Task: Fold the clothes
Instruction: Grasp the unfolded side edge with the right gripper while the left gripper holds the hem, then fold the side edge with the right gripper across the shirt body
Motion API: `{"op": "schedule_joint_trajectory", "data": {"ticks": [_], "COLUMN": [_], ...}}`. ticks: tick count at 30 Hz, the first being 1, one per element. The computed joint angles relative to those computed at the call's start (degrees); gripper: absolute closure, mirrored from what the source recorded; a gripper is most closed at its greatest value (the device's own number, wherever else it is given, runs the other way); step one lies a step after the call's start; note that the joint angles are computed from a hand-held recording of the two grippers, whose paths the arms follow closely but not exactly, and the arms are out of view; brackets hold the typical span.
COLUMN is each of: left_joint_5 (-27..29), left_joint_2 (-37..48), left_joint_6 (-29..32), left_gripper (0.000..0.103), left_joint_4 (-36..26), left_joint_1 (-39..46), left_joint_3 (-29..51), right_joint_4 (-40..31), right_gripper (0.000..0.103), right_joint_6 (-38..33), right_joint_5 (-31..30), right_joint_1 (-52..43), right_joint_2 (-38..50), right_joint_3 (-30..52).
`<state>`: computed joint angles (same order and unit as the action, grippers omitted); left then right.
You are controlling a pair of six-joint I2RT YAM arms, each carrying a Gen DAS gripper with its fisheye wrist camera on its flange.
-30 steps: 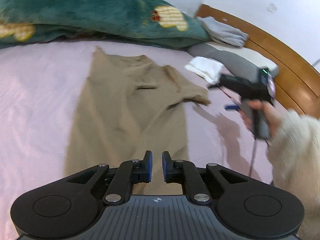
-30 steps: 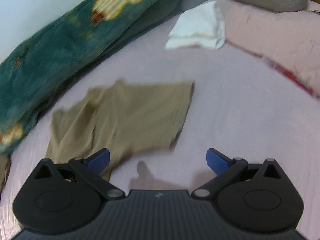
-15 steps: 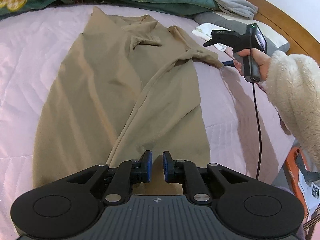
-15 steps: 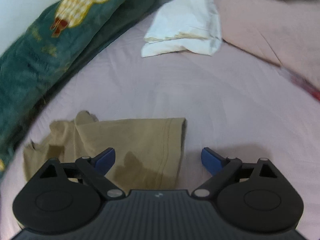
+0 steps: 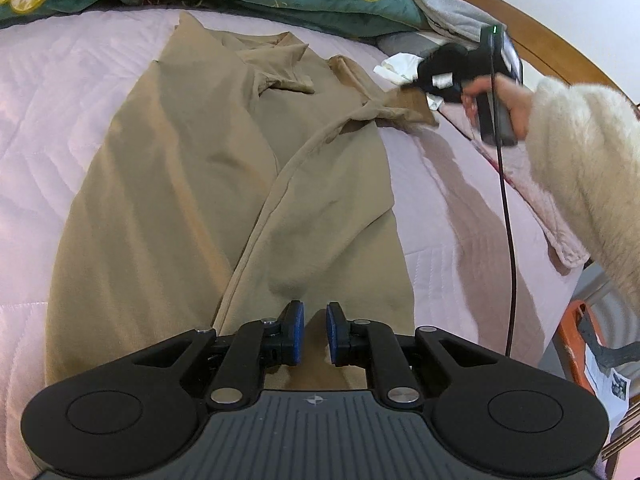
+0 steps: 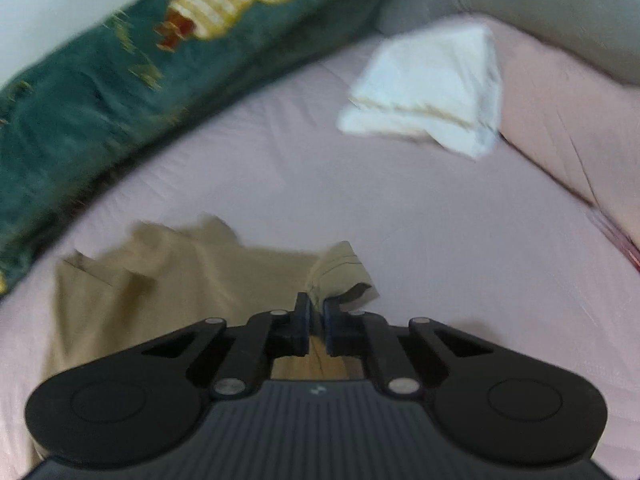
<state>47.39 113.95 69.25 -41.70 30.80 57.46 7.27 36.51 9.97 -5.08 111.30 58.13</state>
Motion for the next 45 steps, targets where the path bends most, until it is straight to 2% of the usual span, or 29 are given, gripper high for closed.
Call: {"op": "schedule_joint_trajectory", "data": {"ticks": [4,8,11,16,18,20,21,22,23,24,26,28,32,33,36,42,43,45], "left_joint_5": [1.0,2.1,2.6,2.5,2.5,2.7,2.8,3.0,3.1,3.2,3.0,3.1,4.2,4.4,4.3,3.6,3.5,3.4], "left_joint_2": [1.4,3.6,4.5,6.5,6.8,7.4,8.0,8.7,9.3,9.8,9.7,9.4,9.0,9.0,8.6,7.5,7.6,7.8], "left_joint_6": [1.1,2.6,3.8,6.7,7.4,7.6,7.7,7.8,7.6,7.4,7.1,7.8,9.8,10.3,10.6,11.6,11.6,11.7], "left_gripper": [0.086,0.086,0.086,0.086,0.086,0.086,0.086,0.086,0.086,0.086,0.086,0.083,0.067,0.066,0.065,0.063,0.062,0.060], "left_joint_4": [-1.2,-3.8,-4.9,-7.6,-8.2,-8.7,-9.5,-10.4,-11.0,-11.6,-12.6,-13.4,-15.3,-15.6,-15.6,-14.7,-14.6,-14.3], "left_joint_1": [0.5,1.3,1.8,2.9,2.9,2.9,3.1,3.3,3.4,3.4,3.3,3.6,4.8,5.1,5.5,6.3,6.2,6.1], "left_joint_3": [0.9,2.8,3.2,4.5,4.8,5.2,5.8,6.6,7.2,7.8,8.5,8.8,9.3,9.4,9.1,8.0,8.0,8.0], "right_joint_4": [-3.0,-8.0,-11.4,-21.4,-25.4,-26.0,-27.0,-28.1,-30.2,-32.4,-34.0,-35.8,-33.1,-32.8,-33.4,-31.2,-32.5,-36.0], "right_gripper": [0.095,0.095,0.095,0.096,0.094,0.090,0.087,0.076,0.061,0.054,0.043,0.036,0.033,0.033,0.033,0.034,0.035,0.039], "right_joint_6": [-2.4,-4.1,-5.1,-5.6,-5.8,-6.3,-6.4,-6.6,-7.4,-9.5,-14.5,-18.1,-21.5,-22.1,-23.2,-27.8,-27.9,-25.2], "right_joint_5": [1.3,2.4,3.5,5.0,4.0,1.6,-0.2,-2.1,-2.6,-2.1,2.7,6.2,7.9,7.6,9.2,17.5,18.1,15.4], "right_joint_1": [3.1,7.4,10.7,15.9,18.0,19.1,19.1,19.0,18.8,18.6,18.6,18.5,18.0,18.0,19.4,23.0,22.9,21.6], "right_joint_2": [-0.9,3.2,9.7,26.7,33.1,35.9,36.1,35.9,35.2,34.0,29.2,24.2,12.2,10.6,10.3,20.4,22.4,25.9], "right_joint_3": [7.3,19.1,29.7,54.2,62.8,66.9,67.6,68.2,68.4,68.2,63.1,57.0,39.0,35.8,31.6,37.0,39.8,45.6]}}
